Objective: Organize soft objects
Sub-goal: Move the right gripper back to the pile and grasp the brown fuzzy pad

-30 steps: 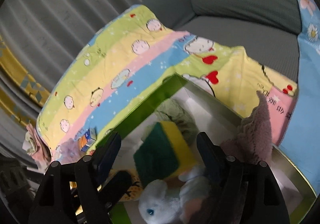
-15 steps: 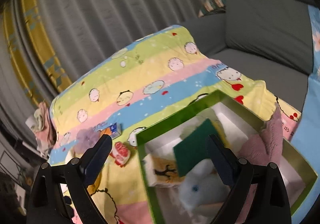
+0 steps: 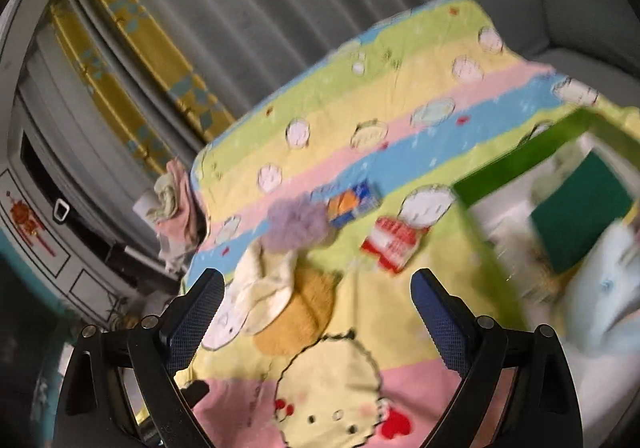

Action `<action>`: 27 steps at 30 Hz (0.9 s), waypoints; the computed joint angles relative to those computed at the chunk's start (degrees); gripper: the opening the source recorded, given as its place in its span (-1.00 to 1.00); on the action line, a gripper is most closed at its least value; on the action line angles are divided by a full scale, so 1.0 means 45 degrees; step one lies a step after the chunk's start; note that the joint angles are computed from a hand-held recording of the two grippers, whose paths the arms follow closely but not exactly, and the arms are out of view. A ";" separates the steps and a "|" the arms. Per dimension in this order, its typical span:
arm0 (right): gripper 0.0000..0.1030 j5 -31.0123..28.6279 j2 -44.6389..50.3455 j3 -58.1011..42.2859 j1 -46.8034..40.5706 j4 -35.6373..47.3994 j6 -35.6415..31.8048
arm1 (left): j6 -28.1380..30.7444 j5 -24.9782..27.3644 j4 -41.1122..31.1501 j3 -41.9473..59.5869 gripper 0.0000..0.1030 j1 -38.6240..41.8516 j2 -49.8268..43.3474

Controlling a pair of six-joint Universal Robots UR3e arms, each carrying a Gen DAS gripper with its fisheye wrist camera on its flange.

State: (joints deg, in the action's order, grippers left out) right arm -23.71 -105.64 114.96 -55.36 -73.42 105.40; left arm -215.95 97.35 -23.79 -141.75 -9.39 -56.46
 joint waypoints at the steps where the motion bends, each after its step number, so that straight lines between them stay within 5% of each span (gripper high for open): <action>1: 0.85 -0.0106 -0.0100 0.0246 0.0223 -0.0453 0.0372 | 0.0003 0.0161 -0.0045 -0.0002 0.72 -0.0041 0.0082; 7: 0.85 -0.1002 -0.0600 0.1747 0.1871 -0.4006 0.2663 | 0.0159 -0.0431 -0.1224 -0.0120 0.72 0.0847 0.0899; 19: 0.85 -0.1892 -0.1056 0.3456 0.3890 -0.7884 0.5040 | 0.1624 -0.2073 -0.3920 -0.0461 0.72 0.3039 0.3858; 27: 0.85 -0.1772 -0.0946 0.3743 0.4331 -0.7971 0.5213 | 0.2488 -0.2767 -0.5536 -0.0447 0.72 0.4169 0.5394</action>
